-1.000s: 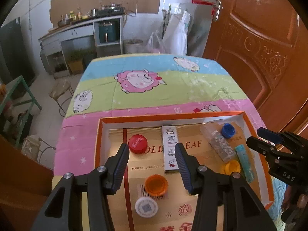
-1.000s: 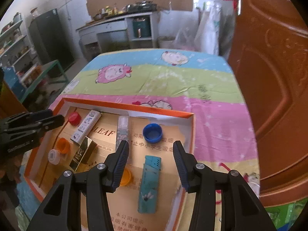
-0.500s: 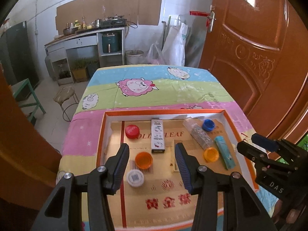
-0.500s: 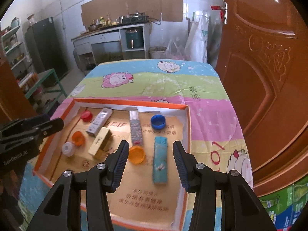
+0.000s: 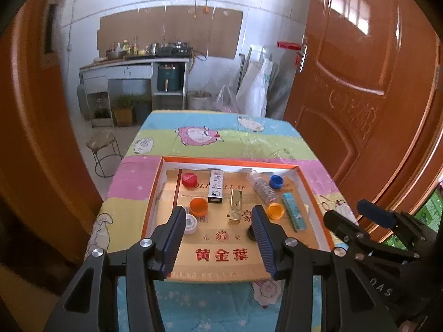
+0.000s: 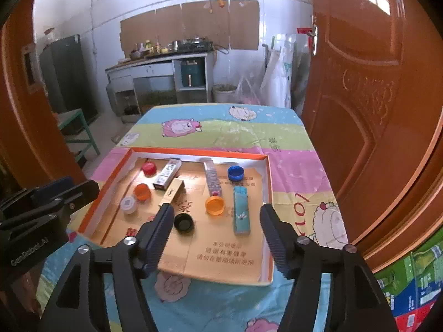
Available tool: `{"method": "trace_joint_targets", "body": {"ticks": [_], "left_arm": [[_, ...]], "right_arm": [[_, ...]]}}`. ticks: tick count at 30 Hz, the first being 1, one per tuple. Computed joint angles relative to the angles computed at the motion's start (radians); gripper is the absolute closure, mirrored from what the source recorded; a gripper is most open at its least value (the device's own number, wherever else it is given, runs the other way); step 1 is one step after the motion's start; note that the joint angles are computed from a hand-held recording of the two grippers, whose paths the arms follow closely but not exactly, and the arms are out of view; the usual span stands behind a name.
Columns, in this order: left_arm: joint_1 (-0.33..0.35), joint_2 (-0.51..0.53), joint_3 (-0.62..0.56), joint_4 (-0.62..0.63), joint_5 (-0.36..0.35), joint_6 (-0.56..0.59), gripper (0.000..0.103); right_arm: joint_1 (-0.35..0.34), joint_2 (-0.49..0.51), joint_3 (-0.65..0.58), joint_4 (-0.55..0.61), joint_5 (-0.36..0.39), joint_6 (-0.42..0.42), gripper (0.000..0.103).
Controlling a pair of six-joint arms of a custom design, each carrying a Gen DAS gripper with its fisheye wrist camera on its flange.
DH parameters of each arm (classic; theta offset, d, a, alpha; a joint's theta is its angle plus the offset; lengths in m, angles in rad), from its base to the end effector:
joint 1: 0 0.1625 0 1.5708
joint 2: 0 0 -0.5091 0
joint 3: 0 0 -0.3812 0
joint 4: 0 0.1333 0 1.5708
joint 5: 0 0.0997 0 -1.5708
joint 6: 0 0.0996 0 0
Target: Organize rigid objects
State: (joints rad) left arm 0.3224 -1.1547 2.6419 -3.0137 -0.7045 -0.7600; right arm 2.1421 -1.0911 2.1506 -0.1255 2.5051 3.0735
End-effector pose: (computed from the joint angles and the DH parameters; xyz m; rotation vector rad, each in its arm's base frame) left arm -0.2508 -0.3043 0.1794 0.6244 2.4009 -0.9384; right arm 0.2484 -0.2880 0.1748 0.3445 -2.2056 0.9795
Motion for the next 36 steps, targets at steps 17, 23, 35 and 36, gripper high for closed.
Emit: {"method": "trace_joint_targets", "body": {"ticks": [17,23,35,36], "left_arm": [[-0.372,-0.305,0.043,0.719,0.115,-0.581,0.054],[-0.519,-0.396,0.006,1.069,0.088,-0.828,0.054],[-0.764,-0.435,-0.068,1.51,-0.051,-1.198,0.054],[-0.779,-0.437,-0.068,1.51,-0.059,-1.199,0.054]], "right_arm": [[0.275,0.044,0.021,0.094,0.198,0.243,0.033],[0.381,0.075,0.014,0.163,0.263,0.37,0.033],[0.584,0.166,-0.015,0.375,0.324,0.662,0.033],[0.597,0.169,-0.014,0.39,0.325,0.686,0.033]]}}
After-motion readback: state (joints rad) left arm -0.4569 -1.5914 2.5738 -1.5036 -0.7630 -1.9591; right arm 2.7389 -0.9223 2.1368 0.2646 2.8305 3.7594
